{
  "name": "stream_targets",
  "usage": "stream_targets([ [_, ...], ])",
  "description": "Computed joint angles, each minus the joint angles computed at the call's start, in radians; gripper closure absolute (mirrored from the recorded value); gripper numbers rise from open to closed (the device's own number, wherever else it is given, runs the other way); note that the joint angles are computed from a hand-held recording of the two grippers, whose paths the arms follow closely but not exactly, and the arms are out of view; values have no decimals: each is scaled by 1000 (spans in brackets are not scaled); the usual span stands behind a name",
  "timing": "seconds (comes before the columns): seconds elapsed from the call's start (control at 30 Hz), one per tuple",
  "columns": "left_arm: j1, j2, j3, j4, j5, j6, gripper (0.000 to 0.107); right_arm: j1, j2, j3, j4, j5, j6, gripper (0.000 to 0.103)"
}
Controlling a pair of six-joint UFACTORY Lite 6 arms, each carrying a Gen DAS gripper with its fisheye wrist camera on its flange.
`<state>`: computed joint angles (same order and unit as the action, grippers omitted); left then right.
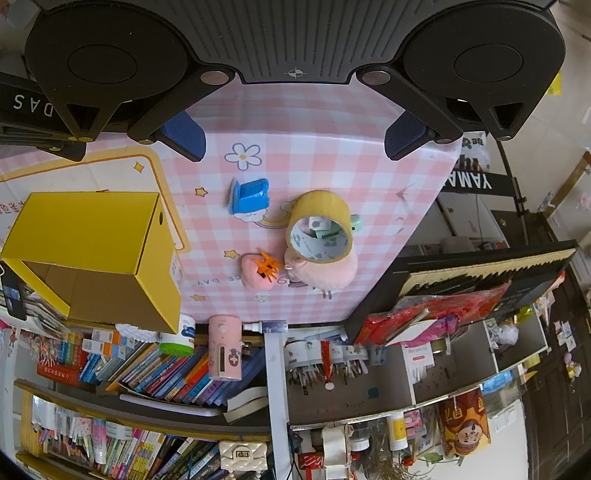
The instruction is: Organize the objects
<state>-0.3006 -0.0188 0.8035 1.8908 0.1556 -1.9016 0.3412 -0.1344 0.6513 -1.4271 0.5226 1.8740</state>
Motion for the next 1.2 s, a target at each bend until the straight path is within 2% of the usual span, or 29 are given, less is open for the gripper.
stream_targets([
  [0.4,-8,-3,-6,30,12,-32,4,-5,-7,-5,1,-5,-3,0],
  [1.2,-14,-13,-13,-63,11,59,4,4,-22,-15,25,7,-15,0],
])
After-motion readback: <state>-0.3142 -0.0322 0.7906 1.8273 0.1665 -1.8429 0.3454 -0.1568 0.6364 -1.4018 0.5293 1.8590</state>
